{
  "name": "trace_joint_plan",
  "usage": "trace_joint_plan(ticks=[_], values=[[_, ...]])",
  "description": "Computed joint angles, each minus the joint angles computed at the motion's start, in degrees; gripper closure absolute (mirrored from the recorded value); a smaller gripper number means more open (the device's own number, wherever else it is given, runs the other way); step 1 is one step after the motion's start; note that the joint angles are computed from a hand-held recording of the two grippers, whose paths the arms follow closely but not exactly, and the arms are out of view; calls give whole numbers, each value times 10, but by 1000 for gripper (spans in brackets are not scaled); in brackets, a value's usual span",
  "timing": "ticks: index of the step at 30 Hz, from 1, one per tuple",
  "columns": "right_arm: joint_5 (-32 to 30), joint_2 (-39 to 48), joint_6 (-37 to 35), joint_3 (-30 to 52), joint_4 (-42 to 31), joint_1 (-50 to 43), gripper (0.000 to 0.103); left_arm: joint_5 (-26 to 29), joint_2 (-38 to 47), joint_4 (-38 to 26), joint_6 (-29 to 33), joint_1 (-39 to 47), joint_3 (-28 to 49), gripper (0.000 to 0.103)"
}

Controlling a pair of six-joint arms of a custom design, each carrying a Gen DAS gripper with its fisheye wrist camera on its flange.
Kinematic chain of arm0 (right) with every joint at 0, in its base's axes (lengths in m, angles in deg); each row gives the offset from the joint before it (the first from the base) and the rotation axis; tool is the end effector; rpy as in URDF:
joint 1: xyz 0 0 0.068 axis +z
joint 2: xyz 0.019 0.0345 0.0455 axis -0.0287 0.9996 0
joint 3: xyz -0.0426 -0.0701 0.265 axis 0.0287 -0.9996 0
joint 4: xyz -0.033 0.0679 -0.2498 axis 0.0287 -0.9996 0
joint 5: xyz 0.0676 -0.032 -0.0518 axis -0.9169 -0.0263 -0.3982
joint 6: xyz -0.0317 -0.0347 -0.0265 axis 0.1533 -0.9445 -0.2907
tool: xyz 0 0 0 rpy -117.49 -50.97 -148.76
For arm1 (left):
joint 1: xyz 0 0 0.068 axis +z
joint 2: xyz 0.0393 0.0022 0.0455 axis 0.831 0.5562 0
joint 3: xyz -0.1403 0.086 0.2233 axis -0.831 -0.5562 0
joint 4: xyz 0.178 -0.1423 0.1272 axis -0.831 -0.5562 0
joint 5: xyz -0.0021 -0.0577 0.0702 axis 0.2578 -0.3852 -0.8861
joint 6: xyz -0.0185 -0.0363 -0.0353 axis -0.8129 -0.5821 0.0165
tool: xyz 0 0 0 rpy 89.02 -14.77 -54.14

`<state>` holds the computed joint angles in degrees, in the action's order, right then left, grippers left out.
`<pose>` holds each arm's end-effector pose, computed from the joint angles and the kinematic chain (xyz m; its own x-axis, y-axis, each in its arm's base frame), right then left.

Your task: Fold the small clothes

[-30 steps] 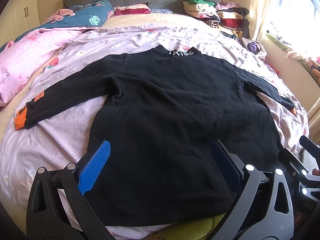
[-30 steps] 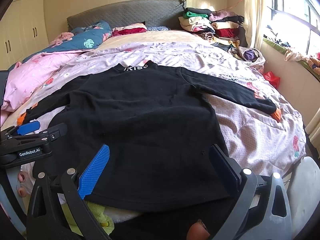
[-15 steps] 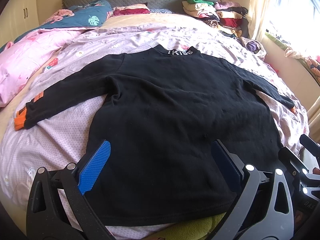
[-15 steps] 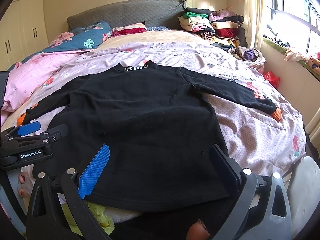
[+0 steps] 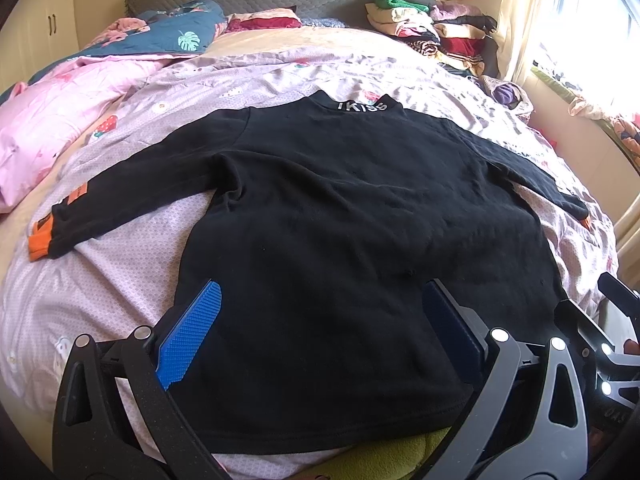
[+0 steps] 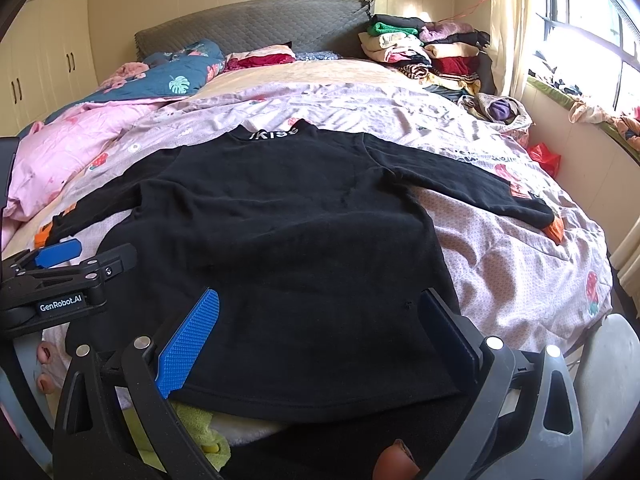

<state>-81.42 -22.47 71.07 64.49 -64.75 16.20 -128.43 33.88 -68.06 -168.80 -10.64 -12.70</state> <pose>0.1917 0.0681 0.2208 -0.6020 -0.3343 -0.7251 -0.5052 0.8627 0.0217 0.1264 -0.2367 0.2109 -0.6748 -0.3560 -0.6464 -0.4121 0.9084 -0.0702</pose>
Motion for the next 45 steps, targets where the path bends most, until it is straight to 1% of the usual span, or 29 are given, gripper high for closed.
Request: trace_joint_plan(ticks=[8, 15, 21, 23, 28, 32, 35, 38, 41, 43, 45], values=[[1, 5, 1, 2, 3, 8, 4, 3, -2, 2, 4, 2, -1, 8], [-7, 26, 0, 23, -6, 16, 4, 3, -6, 5, 9, 7, -4, 8], [-38, 49, 5, 70, -30, 20, 4, 9, -15, 26, 38, 36, -16, 8], [-57, 63, 8, 95, -44, 16, 4, 8, -18, 24, 41, 46, -17, 8], [-82, 104, 21, 153, -59, 9, 4, 0, -39, 30, 78, 85, -14, 8], [-109, 148, 30, 215, -82, -3, 4, -10, -50, 39, 114, 115, -5, 8], [-119, 175, 38, 256, -89, -7, 4, 2, -62, 75, 159, 150, -8, 8], [-114, 203, 49, 290, -90, -2, 4, 6, -55, 89, 190, 179, 2, 8], [-92, 237, 58, 326, -87, 5, 4, 11, -47, 113, 230, 214, 21, 8], [-87, 263, 71, 354, -87, 7, 4, 11, -40, 115, 240, 228, 35, 8], [-91, 285, 82, 378, -88, 3, 4, 24, -36, 137, 266, 248, 47, 8]])
